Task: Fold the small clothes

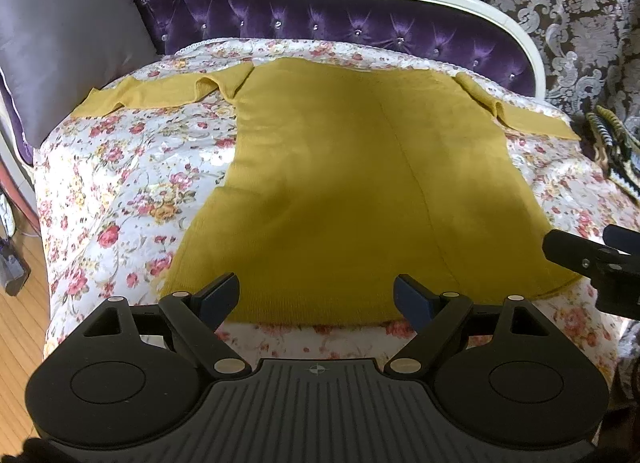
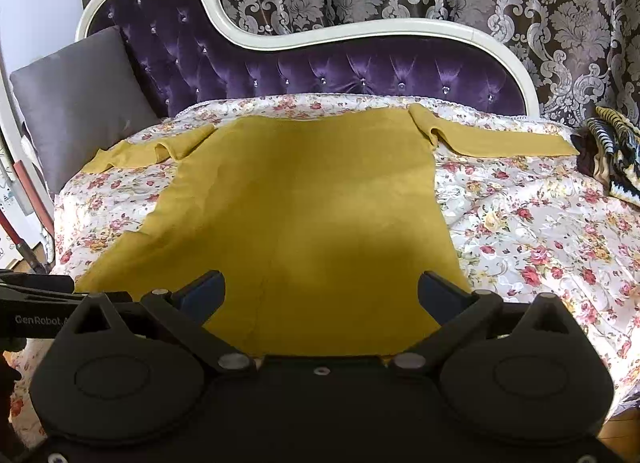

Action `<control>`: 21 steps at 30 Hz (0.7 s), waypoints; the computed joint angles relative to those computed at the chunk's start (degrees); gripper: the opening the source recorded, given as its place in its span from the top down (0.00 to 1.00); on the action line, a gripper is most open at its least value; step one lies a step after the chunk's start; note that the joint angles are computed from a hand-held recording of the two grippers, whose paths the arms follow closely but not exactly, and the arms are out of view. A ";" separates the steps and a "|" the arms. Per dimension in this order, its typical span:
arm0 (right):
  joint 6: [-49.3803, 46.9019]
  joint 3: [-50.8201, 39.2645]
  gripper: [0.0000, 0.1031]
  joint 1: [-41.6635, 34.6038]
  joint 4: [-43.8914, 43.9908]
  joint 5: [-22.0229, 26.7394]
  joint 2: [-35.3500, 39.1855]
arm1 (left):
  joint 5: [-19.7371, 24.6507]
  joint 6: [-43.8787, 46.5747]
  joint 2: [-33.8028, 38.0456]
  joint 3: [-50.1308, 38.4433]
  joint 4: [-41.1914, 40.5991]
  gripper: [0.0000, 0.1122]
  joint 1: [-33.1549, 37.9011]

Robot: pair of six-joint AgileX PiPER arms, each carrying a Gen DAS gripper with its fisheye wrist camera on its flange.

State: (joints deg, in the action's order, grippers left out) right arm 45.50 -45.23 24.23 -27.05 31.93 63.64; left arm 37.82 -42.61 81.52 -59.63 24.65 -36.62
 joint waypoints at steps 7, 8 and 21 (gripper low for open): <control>-13.25 -2.26 0.01 -9.20 8.50 -4.50 3.74 | -1.22 0.14 5.66 -4.60 4.04 0.25 0.39; -17.42 -2.90 0.01 -11.68 11.86 -5.61 4.67 | -1.14 0.61 6.84 -5.83 4.25 0.25 0.58; -51.43 -21.79 0.30 -38.62 40.61 -12.05 29.87 | -9.03 -2.65 18.74 -13.82 12.00 0.29 4.11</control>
